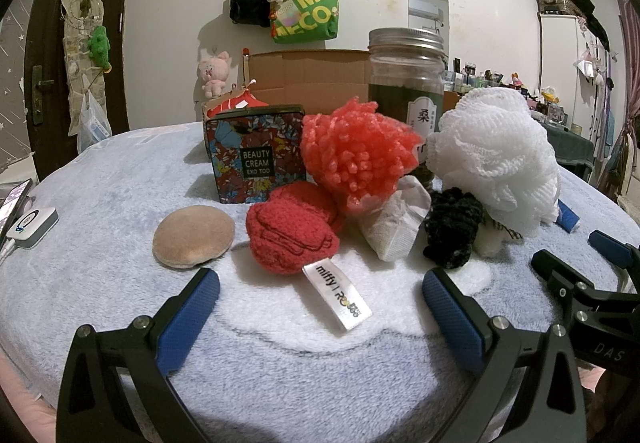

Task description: Organize soft objects

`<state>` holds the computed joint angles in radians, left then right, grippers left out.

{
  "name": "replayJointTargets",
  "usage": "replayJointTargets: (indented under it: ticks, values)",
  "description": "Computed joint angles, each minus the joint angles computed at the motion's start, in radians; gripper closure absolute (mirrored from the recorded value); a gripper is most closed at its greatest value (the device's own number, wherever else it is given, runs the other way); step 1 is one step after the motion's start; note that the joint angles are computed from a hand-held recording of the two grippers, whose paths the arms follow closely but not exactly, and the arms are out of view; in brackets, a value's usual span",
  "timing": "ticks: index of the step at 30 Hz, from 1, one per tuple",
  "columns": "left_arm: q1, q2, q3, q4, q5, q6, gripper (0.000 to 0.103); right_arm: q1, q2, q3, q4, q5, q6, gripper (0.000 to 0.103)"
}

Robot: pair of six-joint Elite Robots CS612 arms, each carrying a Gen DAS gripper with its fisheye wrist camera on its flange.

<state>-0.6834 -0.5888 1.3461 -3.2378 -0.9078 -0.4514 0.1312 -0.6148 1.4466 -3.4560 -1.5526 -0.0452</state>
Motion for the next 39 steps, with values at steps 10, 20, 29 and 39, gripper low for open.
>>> replayJointTargets:
  ticks: [10, 20, 29, 39]
  values:
    - [0.002, -0.004, 0.003, 0.005, -0.014, 0.000, 0.000, 0.000, 0.000, 0.000, 0.002, 0.003, 0.000, 0.000]
    - [0.018, -0.036, 0.027, 0.009, -0.046, 0.027, 0.000, -0.016, -0.017, -0.002, 0.054, 0.066, 0.004, 0.000]
    - [0.037, -0.078, 0.066, 0.014, -0.039, 0.023, 0.000, -0.027, -0.022, -0.025, 0.054, 0.070, -0.009, 0.000]
    - [0.077, -0.102, 0.073, 0.113, -0.054, 0.007, 0.000, -0.038, -0.023, -0.072, 0.140, 0.077, -0.015, 0.000]
